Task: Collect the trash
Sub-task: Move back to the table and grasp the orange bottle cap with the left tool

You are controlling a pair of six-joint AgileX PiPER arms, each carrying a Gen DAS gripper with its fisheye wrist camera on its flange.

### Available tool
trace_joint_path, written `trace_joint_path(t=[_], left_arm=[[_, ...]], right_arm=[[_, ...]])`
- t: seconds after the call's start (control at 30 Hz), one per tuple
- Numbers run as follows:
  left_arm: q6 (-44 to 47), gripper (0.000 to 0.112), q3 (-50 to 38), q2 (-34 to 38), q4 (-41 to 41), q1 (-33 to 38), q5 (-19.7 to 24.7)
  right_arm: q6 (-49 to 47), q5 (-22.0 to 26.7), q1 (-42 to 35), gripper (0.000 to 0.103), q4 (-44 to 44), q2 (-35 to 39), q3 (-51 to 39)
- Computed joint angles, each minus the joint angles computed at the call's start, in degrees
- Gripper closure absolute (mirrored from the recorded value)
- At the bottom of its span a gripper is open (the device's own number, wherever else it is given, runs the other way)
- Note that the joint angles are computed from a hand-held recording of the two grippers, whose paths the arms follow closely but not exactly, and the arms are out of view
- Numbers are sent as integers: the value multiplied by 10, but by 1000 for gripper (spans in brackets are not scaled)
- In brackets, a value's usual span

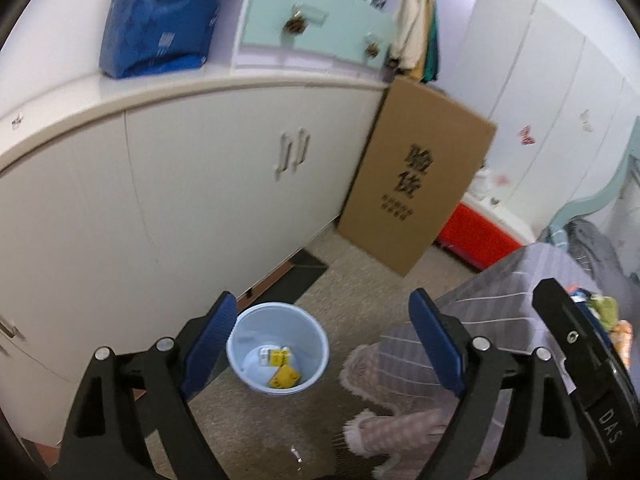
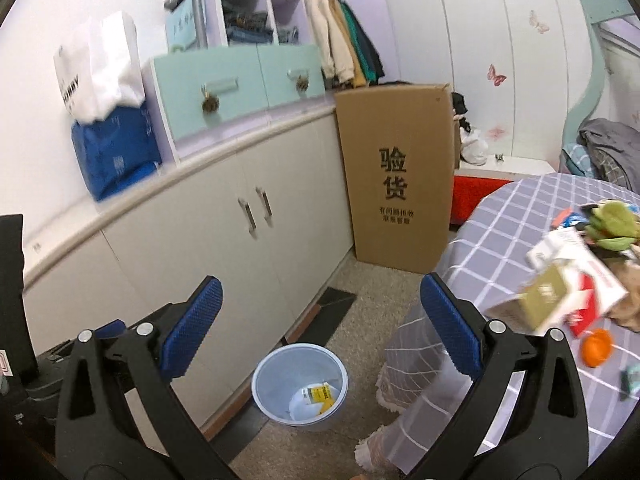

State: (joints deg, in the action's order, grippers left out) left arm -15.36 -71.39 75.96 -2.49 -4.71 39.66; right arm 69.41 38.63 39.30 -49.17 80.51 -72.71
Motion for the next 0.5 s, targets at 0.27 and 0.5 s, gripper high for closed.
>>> trace_joint_path(t=[0.27,0.5], left_arm=[[-136,27,-6,-54,139,-165,31],[-231,27,-41,-26,228,-336,67]], right_arm=[[-8,83,-4,6,1,-142,66],[-80,149,-88,6,66,-271,124]])
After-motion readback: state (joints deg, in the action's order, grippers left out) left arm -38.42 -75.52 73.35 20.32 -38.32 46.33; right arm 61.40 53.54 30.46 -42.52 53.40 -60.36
